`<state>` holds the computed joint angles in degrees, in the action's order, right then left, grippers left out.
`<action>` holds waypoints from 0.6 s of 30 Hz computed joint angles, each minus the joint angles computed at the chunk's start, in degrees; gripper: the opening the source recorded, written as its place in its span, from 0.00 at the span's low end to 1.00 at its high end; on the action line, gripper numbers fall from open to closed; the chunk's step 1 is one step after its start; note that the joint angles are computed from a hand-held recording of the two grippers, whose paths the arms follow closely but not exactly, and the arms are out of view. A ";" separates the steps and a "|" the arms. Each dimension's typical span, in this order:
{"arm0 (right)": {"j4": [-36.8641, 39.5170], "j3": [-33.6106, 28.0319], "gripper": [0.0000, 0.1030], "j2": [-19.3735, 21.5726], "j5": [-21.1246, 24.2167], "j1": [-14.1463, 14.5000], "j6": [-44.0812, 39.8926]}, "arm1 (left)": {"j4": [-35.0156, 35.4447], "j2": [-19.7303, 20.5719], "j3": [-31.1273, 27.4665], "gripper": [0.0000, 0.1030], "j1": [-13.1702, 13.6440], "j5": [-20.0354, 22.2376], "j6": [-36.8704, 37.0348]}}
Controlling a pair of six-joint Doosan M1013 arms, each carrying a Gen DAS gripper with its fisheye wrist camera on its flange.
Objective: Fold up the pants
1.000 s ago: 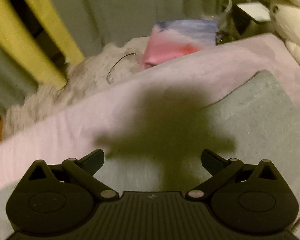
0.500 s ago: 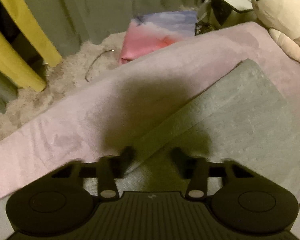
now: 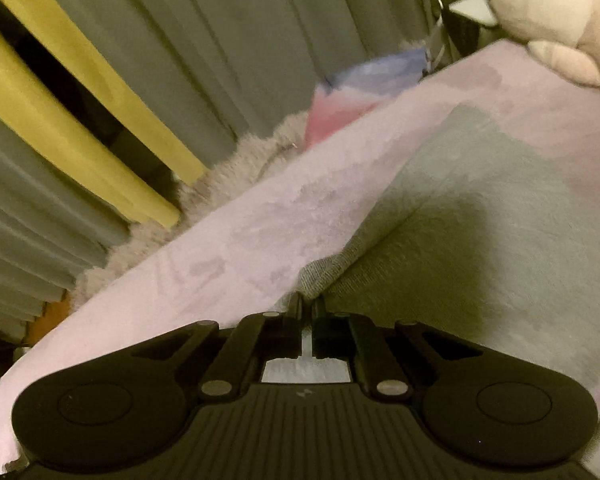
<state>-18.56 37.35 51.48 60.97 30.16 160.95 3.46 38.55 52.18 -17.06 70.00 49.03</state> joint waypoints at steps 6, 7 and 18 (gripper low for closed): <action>-8.80 23.93 0.03 -15.52 -12.92 3.84 10.79 | 2.93 -13.85 19.11 0.12 -2.17 -12.28 -2.38; -10.46 27.64 0.03 -17.97 -14.50 4.82 12.96 | 3.33 -16.23 22.29 0.12 -2.65 -13.59 -3.20; 1.24 48.60 0.08 -26.35 -12.61 11.94 14.59 | 5.21 -25.82 43.39 0.15 -5.75 -18.34 -12.70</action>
